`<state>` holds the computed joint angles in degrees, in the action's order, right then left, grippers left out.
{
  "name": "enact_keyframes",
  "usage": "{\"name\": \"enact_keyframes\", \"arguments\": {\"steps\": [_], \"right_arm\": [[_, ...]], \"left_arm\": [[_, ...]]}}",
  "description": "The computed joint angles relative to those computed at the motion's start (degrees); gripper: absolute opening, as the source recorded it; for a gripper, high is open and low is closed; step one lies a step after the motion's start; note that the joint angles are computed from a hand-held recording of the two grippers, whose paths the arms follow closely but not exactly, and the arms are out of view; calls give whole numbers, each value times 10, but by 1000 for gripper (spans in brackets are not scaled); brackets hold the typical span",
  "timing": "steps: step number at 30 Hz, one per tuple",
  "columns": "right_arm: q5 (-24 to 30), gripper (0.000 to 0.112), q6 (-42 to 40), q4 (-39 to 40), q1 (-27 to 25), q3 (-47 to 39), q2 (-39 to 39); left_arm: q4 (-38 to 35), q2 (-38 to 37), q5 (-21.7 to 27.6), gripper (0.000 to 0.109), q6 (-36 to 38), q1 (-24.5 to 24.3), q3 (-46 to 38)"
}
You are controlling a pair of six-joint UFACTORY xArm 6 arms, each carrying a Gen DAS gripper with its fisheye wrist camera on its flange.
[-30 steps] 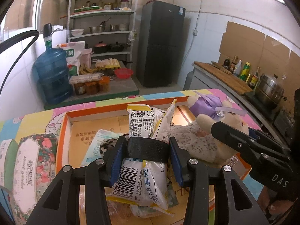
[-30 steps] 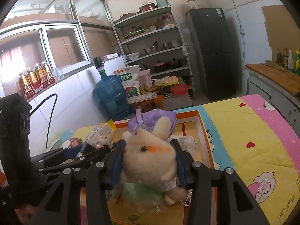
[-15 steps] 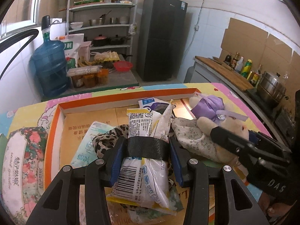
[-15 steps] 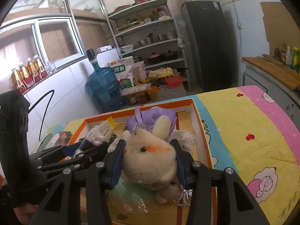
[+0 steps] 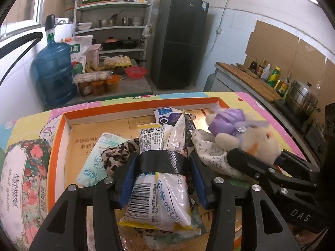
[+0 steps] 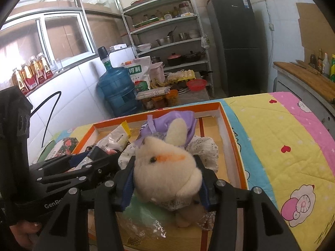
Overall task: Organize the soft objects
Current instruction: 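Open both tools to drop the bread bag and bunny into the box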
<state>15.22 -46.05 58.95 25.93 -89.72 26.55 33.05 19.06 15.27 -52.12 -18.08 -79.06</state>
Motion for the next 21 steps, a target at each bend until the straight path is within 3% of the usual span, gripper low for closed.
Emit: {"name": "enact_keyframes", "arguments": {"steps": [4, 11, 21], "right_arm": [[6, 60, -16, 20, -1, -2, -1], [3, 60, -53, 69, -3, 1, -7], [-24, 61, -115, 148, 3, 18, -28]], "left_arm": [[15, -7, -2, 61, -16, 0, 5], [84, -30, -3, 72, -89, 2, 19], [189, -92, -10, 73, -197, 14, 71]]}}
